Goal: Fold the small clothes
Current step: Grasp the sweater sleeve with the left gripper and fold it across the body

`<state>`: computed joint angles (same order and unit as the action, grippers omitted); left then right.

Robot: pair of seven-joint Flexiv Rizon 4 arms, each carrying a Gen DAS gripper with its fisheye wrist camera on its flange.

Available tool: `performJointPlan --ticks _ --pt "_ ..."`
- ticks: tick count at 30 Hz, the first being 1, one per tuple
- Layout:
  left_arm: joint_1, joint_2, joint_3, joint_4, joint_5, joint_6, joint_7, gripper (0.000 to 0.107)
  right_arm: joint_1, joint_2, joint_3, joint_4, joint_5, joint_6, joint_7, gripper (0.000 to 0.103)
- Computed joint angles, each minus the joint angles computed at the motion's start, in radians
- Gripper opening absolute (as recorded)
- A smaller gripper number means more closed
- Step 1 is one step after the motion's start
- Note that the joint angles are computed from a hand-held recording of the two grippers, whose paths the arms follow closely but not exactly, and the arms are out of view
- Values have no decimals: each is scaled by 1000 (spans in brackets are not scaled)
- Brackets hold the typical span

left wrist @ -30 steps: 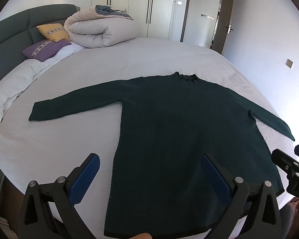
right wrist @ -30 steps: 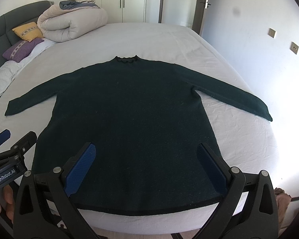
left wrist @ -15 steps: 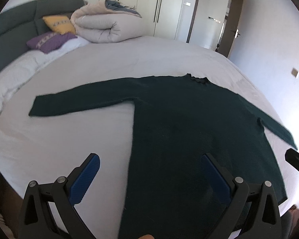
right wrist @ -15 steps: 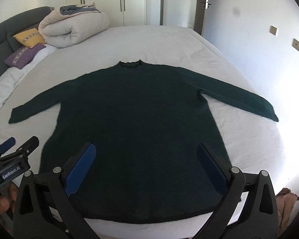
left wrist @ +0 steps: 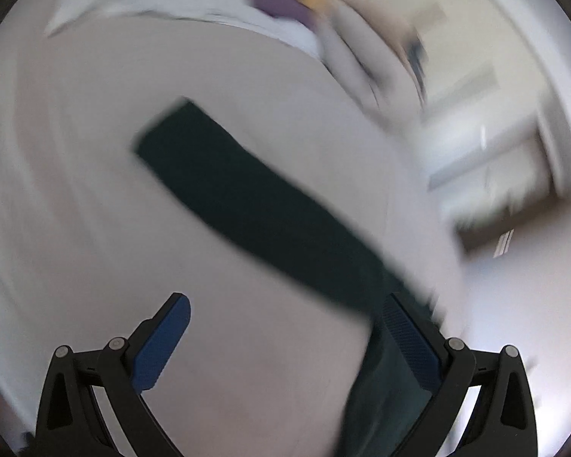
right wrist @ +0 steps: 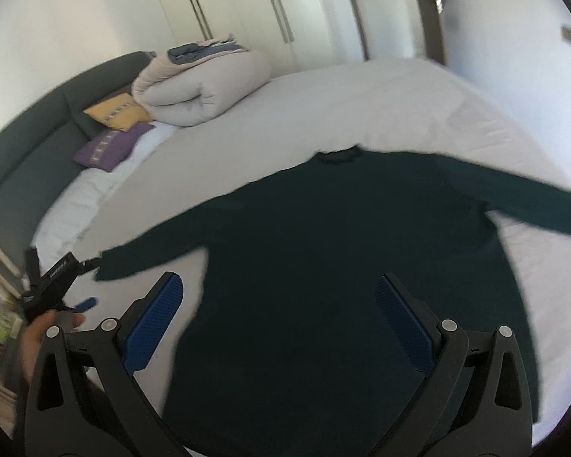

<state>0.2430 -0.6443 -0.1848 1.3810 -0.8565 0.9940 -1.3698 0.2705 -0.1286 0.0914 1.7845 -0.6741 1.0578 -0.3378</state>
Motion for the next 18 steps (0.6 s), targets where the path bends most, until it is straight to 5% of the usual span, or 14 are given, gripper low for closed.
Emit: performJointPlan --ticks 7,13,16,18 --pt "69 -185 -96 -147 -198 31 -161 100 13 -133 3 -136 220 41 -109 103" --pt "32 -257 -110 -230 -180 166 -221 98 28 -221 -10 -216 304 27 -177 99" --pt "9 -344 -63 -372 -62 103 -351 64 32 -245 -20 -230 324 41 -188 96" --pt "8 -415 -54 -488 9 17 -407 28 31 -255 -26 -230 335 52 -193 95"
